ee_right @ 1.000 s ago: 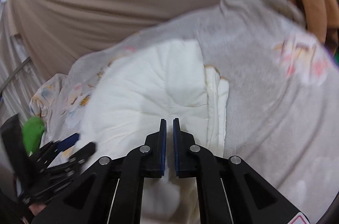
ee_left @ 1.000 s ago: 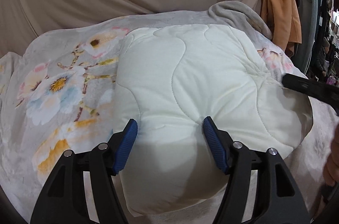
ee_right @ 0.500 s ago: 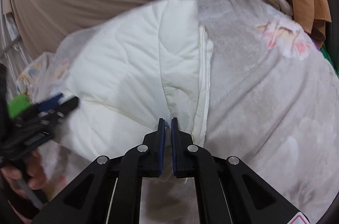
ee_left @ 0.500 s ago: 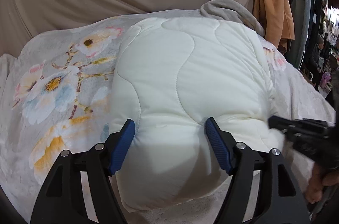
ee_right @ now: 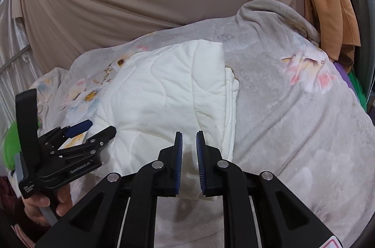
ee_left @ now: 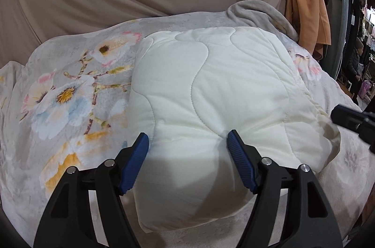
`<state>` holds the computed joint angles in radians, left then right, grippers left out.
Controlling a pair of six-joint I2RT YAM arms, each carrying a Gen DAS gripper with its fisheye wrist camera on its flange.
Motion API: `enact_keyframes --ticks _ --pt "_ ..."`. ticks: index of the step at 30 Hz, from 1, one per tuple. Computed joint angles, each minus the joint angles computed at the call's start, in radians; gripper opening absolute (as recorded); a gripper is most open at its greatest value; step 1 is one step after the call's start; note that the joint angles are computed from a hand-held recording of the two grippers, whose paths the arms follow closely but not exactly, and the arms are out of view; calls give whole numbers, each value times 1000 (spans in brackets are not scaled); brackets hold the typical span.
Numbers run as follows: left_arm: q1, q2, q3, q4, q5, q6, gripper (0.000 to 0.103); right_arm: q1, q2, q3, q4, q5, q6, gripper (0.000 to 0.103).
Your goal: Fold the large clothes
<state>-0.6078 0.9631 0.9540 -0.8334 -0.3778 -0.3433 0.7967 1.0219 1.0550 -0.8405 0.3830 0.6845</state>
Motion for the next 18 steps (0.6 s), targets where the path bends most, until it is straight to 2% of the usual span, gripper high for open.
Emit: enact_keyframes --ticks 3,5,6,7,10,12,13,14,16,17,18 --pt "33 -65 5 -37 68 3 67 -25 13 -60 26 -29 -1 14" --pt "59 -125 6 -87 118 19 69 -81 -3 -122 58 -81 -9 27" --pt "71 -157 -1 -112 137 31 73 -92 -26 -145 69 -95 2 40" --pt "74 -195 -16 -141 145 47 76 -107 -66 -162 80 -105 9 43" --pt "-6 -237 -81 -198 51 43 79 -143 -132 -161 107 -141 -3 51" --pt "-19 -230 -127 -189 15 36 79 -198 -114 -148 145 -215 -36 55" --pt "-2 -224 -142 -177 20 43 78 -223 -81 -144 165 -256 -51 55" --pt "24 -215 -154 -158 36 50 73 -247 -26 -139 181 -298 -61 48" --pt "71 -208 -160 -143 59 67 67 -272 39 -143 223 -369 -72 21" --pt "92 -215 -157 -146 66 76 61 -263 22 -148 238 -368 -69 16" --pt "97 -221 -153 -153 55 79 60 -252 -28 -158 251 -352 -67 15"
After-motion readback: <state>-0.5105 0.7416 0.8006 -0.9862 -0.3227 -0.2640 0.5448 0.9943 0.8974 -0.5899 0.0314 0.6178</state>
